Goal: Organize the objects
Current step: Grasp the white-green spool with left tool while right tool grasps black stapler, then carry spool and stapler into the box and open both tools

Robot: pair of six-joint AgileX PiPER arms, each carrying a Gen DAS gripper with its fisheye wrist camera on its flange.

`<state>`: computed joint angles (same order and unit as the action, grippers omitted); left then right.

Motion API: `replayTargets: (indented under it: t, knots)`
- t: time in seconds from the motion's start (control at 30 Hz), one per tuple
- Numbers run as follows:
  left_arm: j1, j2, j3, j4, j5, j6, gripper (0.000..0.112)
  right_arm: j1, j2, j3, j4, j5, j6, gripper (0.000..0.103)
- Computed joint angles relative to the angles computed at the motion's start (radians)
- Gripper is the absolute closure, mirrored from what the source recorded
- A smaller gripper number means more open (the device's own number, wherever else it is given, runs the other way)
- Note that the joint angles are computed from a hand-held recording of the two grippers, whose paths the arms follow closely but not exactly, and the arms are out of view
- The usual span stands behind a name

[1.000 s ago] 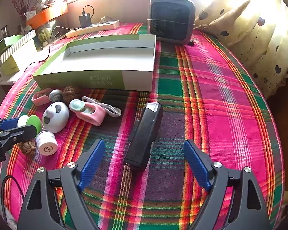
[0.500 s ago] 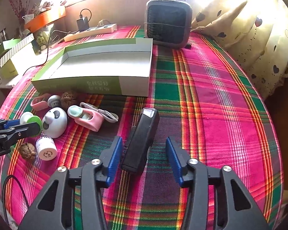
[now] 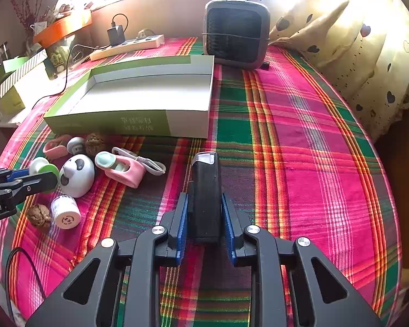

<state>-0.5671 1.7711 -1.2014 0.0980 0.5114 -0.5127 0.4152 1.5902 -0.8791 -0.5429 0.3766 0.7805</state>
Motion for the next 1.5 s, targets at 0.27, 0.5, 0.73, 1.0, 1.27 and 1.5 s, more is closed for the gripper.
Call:
replayTargets:
  t: [0.27, 0.5, 0.73, 1.0, 1.27, 1.5]
  knots:
    - [0.005, -0.023, -0.022, 0.01, 0.011, 0.013, 0.079, -0.015, -0.027, -0.02, 0.083, 0.008, -0.092, 0.079]
    - [0.01, -0.026, -0.06, 0.021, 0.036, 0.033, 0.079, -0.029, -0.044, -0.071, 0.213, 0.031, -0.229, 0.079]
    - [0.039, 0.007, -0.156, -0.025, 0.077, 0.119, 0.079, -0.041, -0.007, -0.17, 0.326, 0.073, -0.375, 0.079]
    - [0.088, 0.118, -0.356, -0.074, 0.16, 0.22, 0.079, -0.061, 0.096, -0.359, 0.42, 0.148, -0.498, 0.079]
    - [0.149, 0.275, -0.581, -0.128, 0.248, 0.274, 0.079, -0.073, 0.235, -0.56, 0.464, 0.234, -0.551, 0.079]
    - [0.174, 0.428, -0.793, -0.135, 0.343, 0.276, 0.079, -0.078, 0.391, -0.758, 0.486, 0.317, -0.561, 0.079]
